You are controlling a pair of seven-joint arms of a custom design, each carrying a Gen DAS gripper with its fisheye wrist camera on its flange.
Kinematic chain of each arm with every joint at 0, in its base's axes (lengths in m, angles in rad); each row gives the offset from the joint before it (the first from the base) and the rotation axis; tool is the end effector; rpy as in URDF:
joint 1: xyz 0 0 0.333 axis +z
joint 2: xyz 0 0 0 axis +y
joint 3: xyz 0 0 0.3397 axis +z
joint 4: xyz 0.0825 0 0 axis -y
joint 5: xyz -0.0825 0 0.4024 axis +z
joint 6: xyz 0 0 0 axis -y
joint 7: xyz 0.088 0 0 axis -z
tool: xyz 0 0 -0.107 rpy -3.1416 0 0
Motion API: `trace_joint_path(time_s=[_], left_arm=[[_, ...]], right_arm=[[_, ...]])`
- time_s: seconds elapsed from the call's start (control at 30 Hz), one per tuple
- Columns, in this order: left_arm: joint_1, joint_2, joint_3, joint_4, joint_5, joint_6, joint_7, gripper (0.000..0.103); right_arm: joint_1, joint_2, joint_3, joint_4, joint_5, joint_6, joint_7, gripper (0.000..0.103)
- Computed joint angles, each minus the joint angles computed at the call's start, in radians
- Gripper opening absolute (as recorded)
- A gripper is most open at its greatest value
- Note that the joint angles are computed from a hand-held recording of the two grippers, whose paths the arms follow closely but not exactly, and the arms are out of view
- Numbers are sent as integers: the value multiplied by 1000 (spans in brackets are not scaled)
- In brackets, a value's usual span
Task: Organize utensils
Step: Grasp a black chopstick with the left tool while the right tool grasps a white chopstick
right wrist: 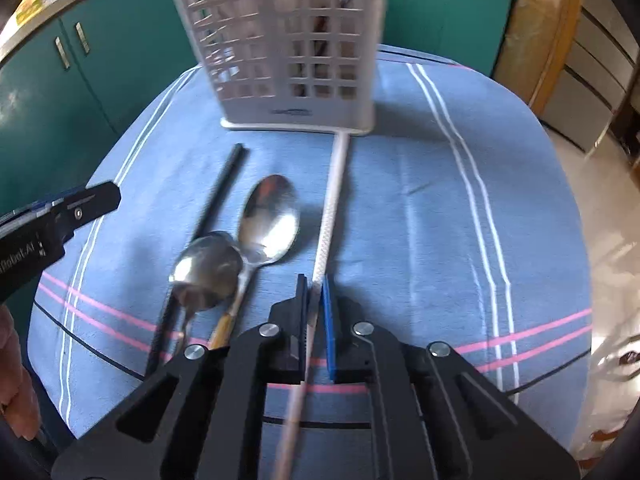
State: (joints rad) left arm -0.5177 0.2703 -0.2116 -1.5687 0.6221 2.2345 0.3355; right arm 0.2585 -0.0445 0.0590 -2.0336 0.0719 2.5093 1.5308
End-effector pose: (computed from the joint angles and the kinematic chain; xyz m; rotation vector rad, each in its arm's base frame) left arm 0.5473 -0.4418 0.5546 -2.0778 1.6376 -0.6616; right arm 0.5682 0.1867 0.5388 -2.1580 1.5724 -0.3691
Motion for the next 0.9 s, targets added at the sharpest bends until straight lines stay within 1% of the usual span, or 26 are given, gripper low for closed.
trace_joint_path(time_s=[0.1,0.2,0.23,0.3,0.33,0.4,0.5,0.53,0.67,0.77,0.83,0.9], left_arm=[[-1,20,0,19,-7,4,15,41],[-2,42,3,47,-19,7,40,41],[-3,53,4,61,-24,2,53,41],[-6,81,5,98,-40,-6,85,42],[-9,100,7,125,-48,-10,104,42],[-15,135,14,173,-64,-14,138,43],[-23,194,23,254,-96,-21,193,47],[-27,224,26,296,-110,-34,222,48],[-52,308,58,414,-136,-90,264,48],[-56,335,72,446,-165,-105,274,48],[-68,342,85,458,-157,-114,276,48],[-76,352,92,477,-152,-132,284,48]], right_arm=[[-21,-18,-13,-22,-29,7,71,6],[-41,-46,-25,-46,-27,-8,115,6],[-45,-58,-32,-51,-7,-29,106,6],[-41,-74,-46,-55,77,-78,20,6],[-42,-82,-48,-60,99,-84,2,10],[-51,-94,-47,-70,96,-67,-1,17],[-61,-91,-45,-67,84,-55,15,17],[-62,-92,-43,-69,82,-52,22,17],[-69,-76,-44,-57,73,-50,31,18],[-71,-68,-46,-54,81,-44,26,24],[-71,-54,-45,-40,82,-37,21,36],[-72,-34,-41,-19,62,-34,28,40]])
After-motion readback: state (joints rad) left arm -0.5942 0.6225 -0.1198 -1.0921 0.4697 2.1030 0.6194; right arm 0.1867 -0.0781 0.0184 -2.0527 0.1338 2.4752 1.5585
